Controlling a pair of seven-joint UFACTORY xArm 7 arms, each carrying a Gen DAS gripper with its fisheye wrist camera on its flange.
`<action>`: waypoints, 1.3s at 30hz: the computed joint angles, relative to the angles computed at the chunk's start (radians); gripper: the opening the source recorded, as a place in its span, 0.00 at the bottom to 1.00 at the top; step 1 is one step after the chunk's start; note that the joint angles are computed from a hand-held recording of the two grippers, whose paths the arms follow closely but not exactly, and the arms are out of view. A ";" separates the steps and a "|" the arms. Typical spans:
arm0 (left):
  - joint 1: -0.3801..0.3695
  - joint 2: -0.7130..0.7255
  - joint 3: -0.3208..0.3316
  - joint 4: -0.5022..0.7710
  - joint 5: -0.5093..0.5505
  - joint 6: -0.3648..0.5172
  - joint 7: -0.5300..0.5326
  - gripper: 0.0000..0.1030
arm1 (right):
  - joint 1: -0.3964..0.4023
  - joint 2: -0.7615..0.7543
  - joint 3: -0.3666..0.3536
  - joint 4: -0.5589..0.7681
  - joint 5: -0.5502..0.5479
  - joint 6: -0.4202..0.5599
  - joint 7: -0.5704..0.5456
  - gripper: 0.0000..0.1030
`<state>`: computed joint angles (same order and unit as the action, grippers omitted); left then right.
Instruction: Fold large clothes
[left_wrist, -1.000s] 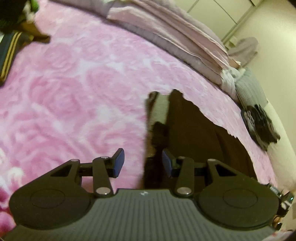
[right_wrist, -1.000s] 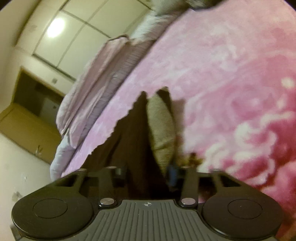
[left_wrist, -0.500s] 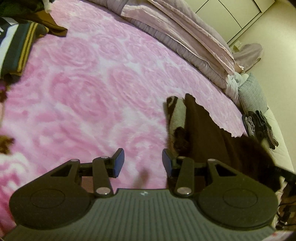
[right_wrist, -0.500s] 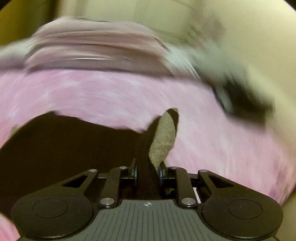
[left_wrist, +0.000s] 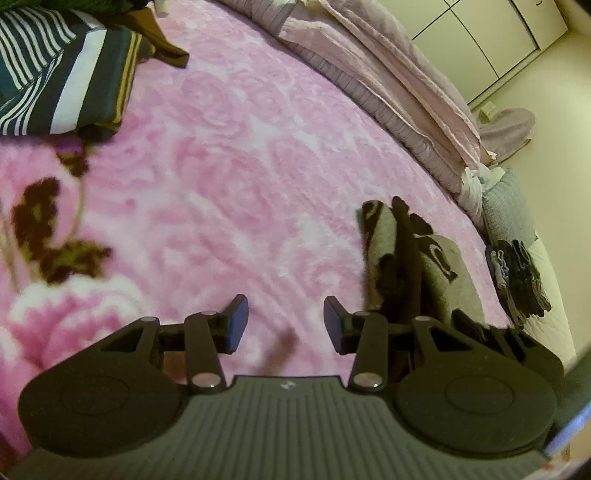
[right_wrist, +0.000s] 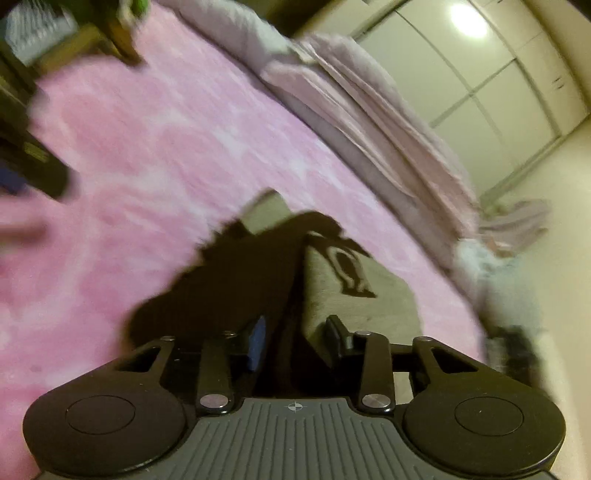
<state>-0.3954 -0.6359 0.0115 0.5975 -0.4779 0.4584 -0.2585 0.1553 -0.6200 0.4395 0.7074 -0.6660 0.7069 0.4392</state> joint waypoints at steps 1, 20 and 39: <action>-0.007 -0.001 -0.001 0.006 -0.002 0.003 0.002 0.38 | 0.060 -0.038 -0.069 -0.019 0.075 -0.018 -0.051 0.33; -0.251 0.508 0.085 0.464 -0.524 0.087 0.319 0.39 | -0.109 -0.177 -0.598 -0.096 0.850 -0.071 -0.014 0.33; -0.024 0.616 -0.136 0.568 -0.655 0.150 0.494 0.16 | -0.169 0.072 -0.549 -0.001 0.939 -0.153 -0.166 0.33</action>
